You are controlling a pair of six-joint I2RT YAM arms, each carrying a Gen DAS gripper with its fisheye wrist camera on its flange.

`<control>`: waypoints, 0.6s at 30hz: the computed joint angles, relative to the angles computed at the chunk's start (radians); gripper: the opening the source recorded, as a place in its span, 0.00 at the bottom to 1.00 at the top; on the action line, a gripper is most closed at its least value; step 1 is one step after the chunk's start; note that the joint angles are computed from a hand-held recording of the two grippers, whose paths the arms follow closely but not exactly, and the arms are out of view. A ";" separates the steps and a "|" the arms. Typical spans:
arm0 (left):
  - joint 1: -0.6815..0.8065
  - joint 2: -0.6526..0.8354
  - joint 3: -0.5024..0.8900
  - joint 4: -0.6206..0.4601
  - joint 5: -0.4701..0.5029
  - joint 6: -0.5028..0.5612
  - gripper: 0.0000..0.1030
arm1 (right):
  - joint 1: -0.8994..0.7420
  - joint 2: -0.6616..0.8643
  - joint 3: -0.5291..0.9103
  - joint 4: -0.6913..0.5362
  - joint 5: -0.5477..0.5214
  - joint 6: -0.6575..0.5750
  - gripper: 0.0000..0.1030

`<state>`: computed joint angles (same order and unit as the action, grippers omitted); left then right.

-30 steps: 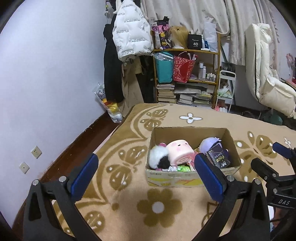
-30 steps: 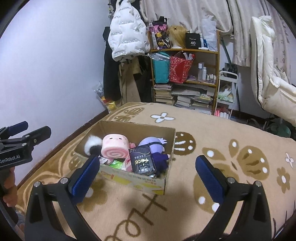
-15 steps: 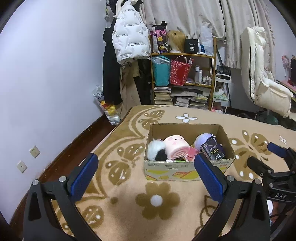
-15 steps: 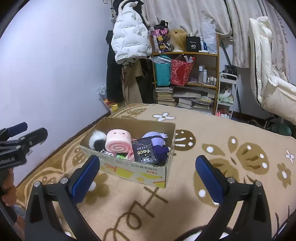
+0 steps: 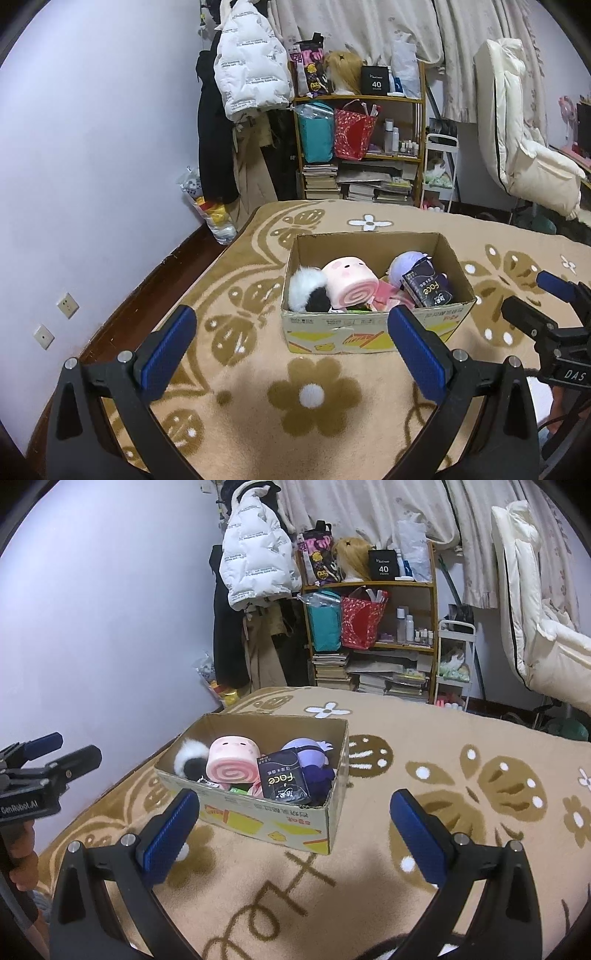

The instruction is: Organize soft objects

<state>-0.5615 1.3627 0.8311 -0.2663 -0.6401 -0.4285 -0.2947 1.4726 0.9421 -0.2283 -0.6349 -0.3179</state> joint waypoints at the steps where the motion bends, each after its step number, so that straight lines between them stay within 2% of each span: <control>1: 0.001 0.003 0.002 0.000 0.001 -0.002 0.99 | 0.002 0.002 0.004 -0.003 0.004 -0.002 1.00; 9: 0.005 0.033 0.015 -0.006 -0.006 0.002 0.99 | 0.024 0.030 0.034 -0.035 0.009 -0.004 1.00; 18: -0.006 0.051 0.033 -0.016 -0.017 0.027 0.99 | 0.066 0.026 0.000 -0.008 0.042 -0.008 1.00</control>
